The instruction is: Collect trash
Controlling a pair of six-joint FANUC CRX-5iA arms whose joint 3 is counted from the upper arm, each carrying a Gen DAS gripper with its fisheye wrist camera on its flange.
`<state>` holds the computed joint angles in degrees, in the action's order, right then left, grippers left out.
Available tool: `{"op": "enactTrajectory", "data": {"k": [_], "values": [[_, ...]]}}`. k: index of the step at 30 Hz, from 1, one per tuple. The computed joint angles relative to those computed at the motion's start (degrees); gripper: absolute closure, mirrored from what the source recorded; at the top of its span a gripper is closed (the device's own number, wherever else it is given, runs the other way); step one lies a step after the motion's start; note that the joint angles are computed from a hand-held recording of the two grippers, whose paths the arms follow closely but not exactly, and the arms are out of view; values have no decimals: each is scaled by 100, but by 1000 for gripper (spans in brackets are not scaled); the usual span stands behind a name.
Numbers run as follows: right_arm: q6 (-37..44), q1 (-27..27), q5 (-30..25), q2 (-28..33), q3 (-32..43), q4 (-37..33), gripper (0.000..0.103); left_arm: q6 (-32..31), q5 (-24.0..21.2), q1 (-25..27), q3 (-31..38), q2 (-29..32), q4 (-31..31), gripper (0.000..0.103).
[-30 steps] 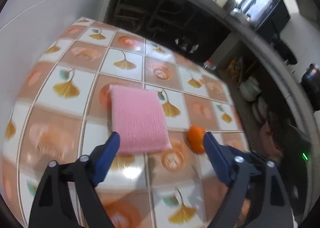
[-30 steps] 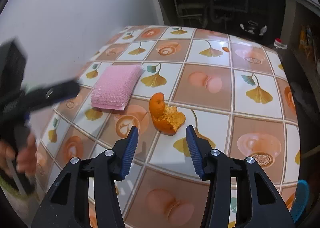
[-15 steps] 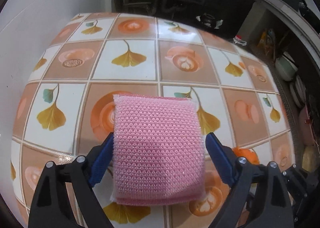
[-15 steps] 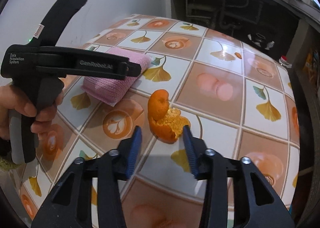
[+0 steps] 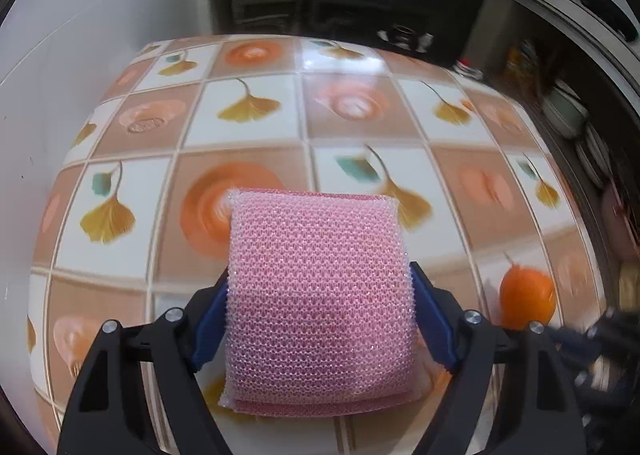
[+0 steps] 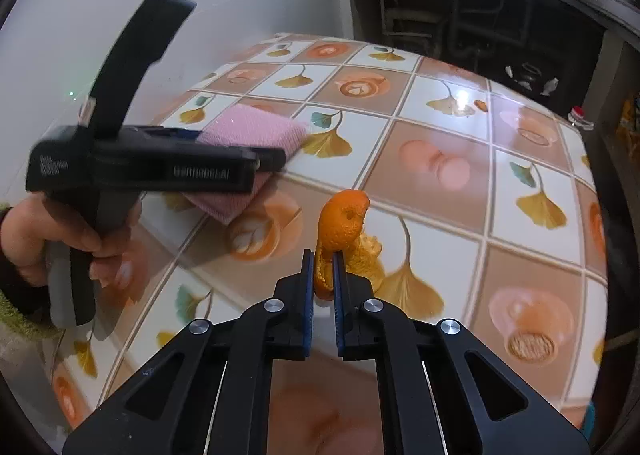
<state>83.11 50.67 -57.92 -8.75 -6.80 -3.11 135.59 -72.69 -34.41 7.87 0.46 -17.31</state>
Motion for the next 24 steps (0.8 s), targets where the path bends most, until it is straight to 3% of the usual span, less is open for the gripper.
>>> {"op": "enactTrajectory", "data": {"k": [5, 9, 17, 19, 21, 24], "values": [[-64, 198, -527, -671, -345, 122, 96, -60, 29, -520, -357, -358, 178, 24], [-245, 589, -978, -1317, -815, 427, 96, 233, -55, -1256, -495, -545, 52, 24], [-1241, 1761, -1635, -2320, -1625, 1197, 93, 1529, 79, -2421, -650, -761, -50, 24], [-1511, 1894, -1619, -2539, -1723, 1155, 81, 1804, 26, -2651, -581, -706, -197, 24], [-1761, 1932, -1513, -2791, -1801, 1070, 59, 2052, 14, -2772, -563, -699, -334, 24], [-1718, 1569, -1427, -3044, -1680, 382, 58, 2265, -7, -2869, -547, -690, -515, 23]]}}
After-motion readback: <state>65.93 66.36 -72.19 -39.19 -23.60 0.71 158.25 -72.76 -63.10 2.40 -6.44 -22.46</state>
